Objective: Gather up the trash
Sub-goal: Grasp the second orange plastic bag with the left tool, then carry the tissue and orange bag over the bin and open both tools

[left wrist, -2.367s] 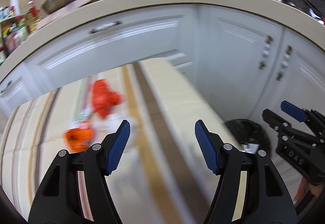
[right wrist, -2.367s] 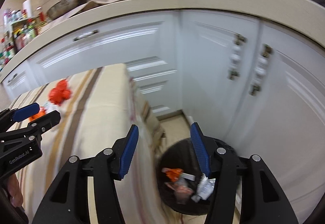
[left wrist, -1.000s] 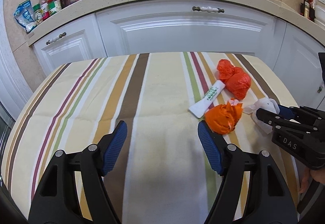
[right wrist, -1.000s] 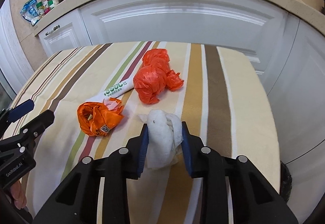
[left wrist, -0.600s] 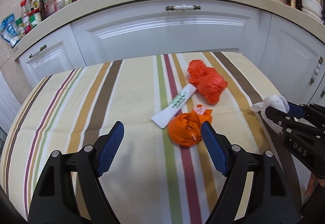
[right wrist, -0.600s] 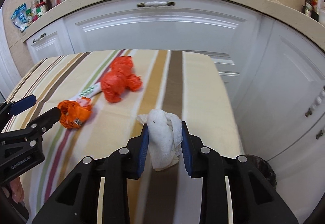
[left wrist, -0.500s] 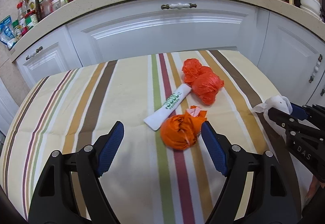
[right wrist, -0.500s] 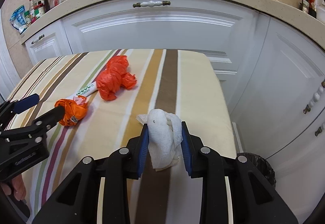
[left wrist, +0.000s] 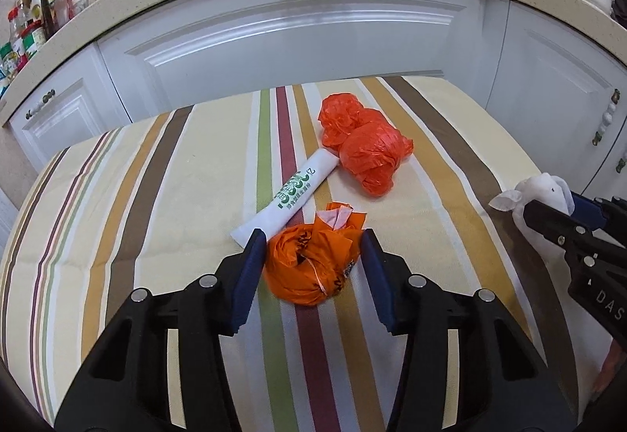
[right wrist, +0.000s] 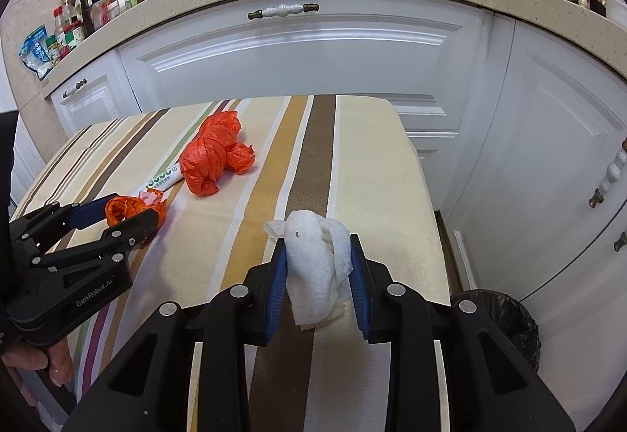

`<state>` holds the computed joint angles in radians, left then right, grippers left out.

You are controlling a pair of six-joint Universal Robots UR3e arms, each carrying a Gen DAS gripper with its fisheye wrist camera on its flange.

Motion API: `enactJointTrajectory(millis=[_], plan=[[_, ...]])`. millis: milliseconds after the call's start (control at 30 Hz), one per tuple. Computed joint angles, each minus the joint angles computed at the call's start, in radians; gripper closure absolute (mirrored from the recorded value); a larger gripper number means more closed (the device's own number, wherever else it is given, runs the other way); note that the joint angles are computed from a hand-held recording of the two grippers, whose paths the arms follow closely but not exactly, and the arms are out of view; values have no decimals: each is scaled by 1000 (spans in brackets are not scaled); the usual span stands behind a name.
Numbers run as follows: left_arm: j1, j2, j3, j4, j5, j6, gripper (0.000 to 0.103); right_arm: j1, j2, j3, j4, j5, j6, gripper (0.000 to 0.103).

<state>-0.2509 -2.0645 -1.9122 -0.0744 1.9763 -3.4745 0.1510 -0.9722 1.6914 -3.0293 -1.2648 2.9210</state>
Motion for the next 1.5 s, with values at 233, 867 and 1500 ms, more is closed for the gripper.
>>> enactJointTrajectory(millis=[233,867,1500], plan=[[-23,29,-31,18,42,-11,58,-12,-13,39,-50,11,6,72],[-253,54,76,-74,169,-93,58,-163,-249,395,-241,23,-25,72],[-466,-401,851,-346,154,11,58,-548,-351,685,-399,93,-120,72]])
